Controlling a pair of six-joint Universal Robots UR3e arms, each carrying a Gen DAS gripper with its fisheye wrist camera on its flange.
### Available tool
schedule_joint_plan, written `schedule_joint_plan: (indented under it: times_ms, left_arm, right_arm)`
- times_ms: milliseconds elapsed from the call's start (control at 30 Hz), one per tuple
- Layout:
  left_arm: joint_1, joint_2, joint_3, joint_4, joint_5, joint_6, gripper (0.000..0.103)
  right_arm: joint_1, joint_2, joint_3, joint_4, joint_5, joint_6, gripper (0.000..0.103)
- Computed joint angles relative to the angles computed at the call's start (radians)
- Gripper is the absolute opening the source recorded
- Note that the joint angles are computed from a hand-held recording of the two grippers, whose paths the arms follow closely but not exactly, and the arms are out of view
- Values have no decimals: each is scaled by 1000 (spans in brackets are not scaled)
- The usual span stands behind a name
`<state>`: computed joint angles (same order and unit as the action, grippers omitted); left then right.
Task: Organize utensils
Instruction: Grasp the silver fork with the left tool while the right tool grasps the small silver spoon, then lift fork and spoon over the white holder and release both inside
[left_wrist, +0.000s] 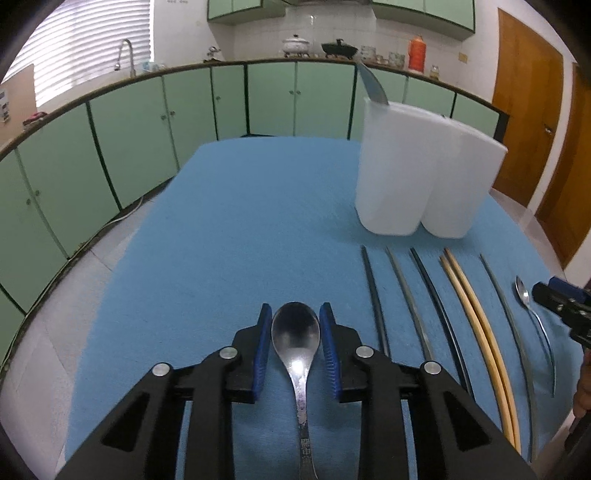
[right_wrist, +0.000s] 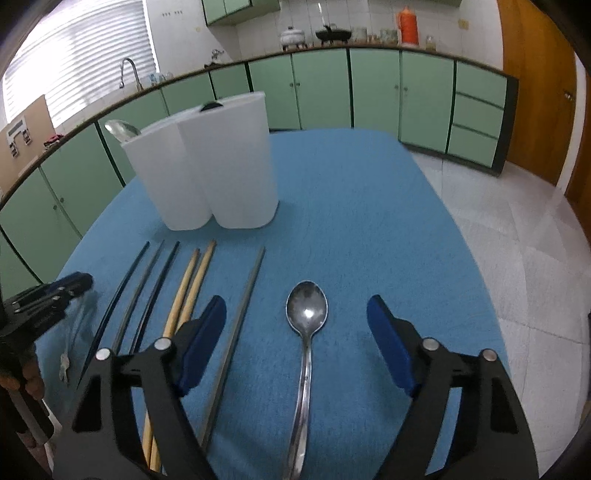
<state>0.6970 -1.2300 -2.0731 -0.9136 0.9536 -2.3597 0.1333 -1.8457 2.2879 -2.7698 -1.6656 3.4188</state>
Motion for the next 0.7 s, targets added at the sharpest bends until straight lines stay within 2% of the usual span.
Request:
schedule_joint_plan:
  times_ms: [133,200,533,700]
  left_arm:
    - [27,5,11,-22,-16,10,26]
    - [16,-49,37,20,-15,-12,26]
    - [12,-79,41,51,-17,-12,26]
    - [9,-80,42,58,-19,-15,26]
  right_arm:
    - [-25,49,-36,33,18,-21,64]
    - [-34,66,-47,49,21,-26,58]
    - [-82,69,-93,136,73,-62,49]
    - [-96,68,-109,182,89,-83,40]
